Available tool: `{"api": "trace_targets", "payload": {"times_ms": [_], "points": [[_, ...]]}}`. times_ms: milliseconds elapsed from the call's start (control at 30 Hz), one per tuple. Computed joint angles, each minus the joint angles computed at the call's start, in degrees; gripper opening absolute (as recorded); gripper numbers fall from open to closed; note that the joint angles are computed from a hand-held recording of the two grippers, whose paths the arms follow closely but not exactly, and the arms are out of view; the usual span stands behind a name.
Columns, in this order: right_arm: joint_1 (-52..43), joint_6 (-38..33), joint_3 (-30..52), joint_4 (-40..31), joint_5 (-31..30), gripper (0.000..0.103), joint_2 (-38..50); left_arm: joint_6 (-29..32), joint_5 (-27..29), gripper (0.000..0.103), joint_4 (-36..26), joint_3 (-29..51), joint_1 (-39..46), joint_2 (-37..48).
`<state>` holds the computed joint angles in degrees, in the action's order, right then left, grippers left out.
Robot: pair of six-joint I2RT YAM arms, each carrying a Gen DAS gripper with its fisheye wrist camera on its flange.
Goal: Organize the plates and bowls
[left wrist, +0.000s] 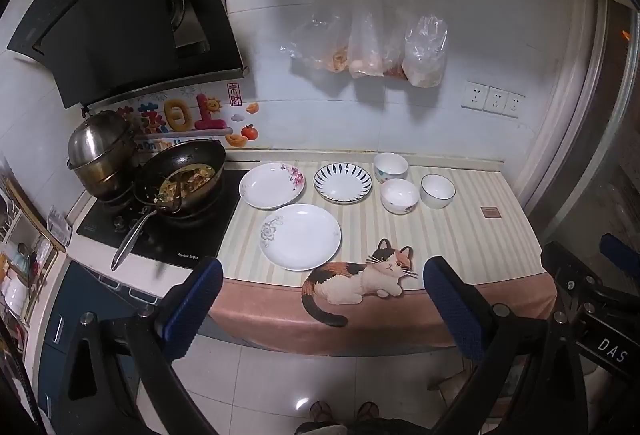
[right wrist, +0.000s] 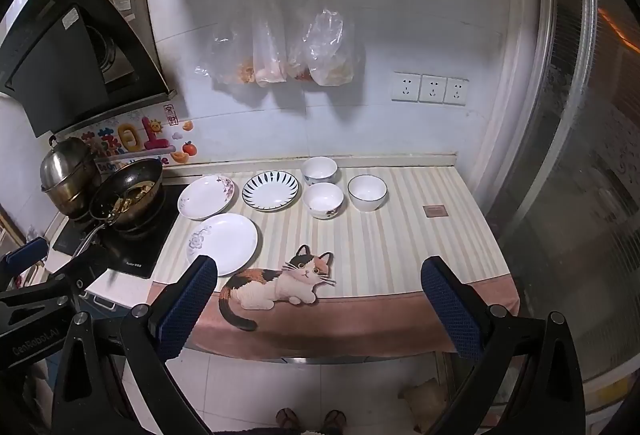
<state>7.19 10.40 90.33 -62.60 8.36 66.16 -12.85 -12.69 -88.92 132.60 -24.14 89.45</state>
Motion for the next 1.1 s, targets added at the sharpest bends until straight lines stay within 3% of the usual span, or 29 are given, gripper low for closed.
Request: {"api": "trace_targets", "payload": {"times_ms": [533,1100], "points": [[1.8,-0.1,2.7,-0.6,1.1,0.103,1.4,0.1,-1.8,0.103,0.9,-1.0,0.0,-0.9],[3.7,0.3,1.1,0.9,2.3,0.103,1.1,1.2,0.0,0.103,1.9,-2.7,2.2,-2.2]]}}
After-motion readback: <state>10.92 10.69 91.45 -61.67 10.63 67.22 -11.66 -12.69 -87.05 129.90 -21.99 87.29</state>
